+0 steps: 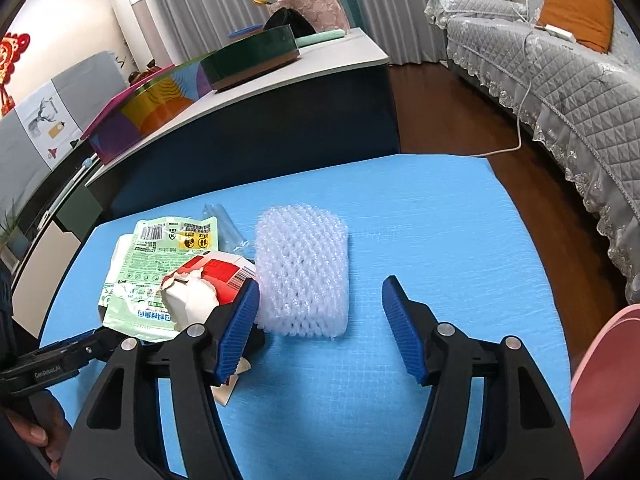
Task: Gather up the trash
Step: 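Grasp the black pink-printed packet with the left tool while the right tool grasps the clear foam net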
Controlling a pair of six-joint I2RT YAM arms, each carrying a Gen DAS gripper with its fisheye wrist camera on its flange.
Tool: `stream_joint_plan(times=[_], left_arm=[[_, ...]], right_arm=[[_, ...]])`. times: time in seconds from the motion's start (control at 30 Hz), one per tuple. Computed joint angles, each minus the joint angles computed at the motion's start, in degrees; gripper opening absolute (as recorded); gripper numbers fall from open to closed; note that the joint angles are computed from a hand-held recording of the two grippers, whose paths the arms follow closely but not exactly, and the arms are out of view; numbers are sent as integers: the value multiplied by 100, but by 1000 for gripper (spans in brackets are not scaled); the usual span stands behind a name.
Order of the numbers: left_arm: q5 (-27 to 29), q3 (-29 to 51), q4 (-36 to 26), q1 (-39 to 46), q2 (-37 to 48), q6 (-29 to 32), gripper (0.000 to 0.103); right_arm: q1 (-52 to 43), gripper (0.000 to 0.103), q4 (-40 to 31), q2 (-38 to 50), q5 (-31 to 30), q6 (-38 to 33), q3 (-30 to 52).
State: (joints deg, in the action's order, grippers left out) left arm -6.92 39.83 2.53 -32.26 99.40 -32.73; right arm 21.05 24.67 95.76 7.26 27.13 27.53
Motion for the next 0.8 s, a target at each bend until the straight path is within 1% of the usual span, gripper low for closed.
stream_joint_plan(times=[0.03,0.07,0.13,0.17,0.2,0.23,0.3,0.4,0.57,0.67,0.8], left_arm=[[-8,24,-34,-17,12,-1,68],[-10,29,-45,-19,10,-1,63],[-15,32,-102,-7,-19,9,56],[-1,21,-121,-3,-39,9,52],[19,34,-137,8,-34,20,49],[47,38,-169,11,-45,38,44],[34,70,-246,-30,-61,42,44],[6,-21,-318,-69,-224,68,44],[-111,-246,-470,-156,-746,133,44],[-154,-381,-586,-221,-1045,109,44],[-237,-588,-798,-348,-1578,49,44]], right_arm=[[24,55,-39,27,14,-10,36],[33,51,-81,34,12,-24,62],[43,36,-159,83,-19,-84,119],[62,32,-209,87,1,-109,137],[84,26,-221,59,36,-131,116],[85,20,-226,12,36,-145,83],[68,16,-264,-113,46,-176,24],[99,13,-365,-366,151,-197,-77],[262,13,-608,-929,347,-192,-286],[348,13,-895,-1416,449,-205,-403],[598,13,-1468,-2299,697,-84,-594]])
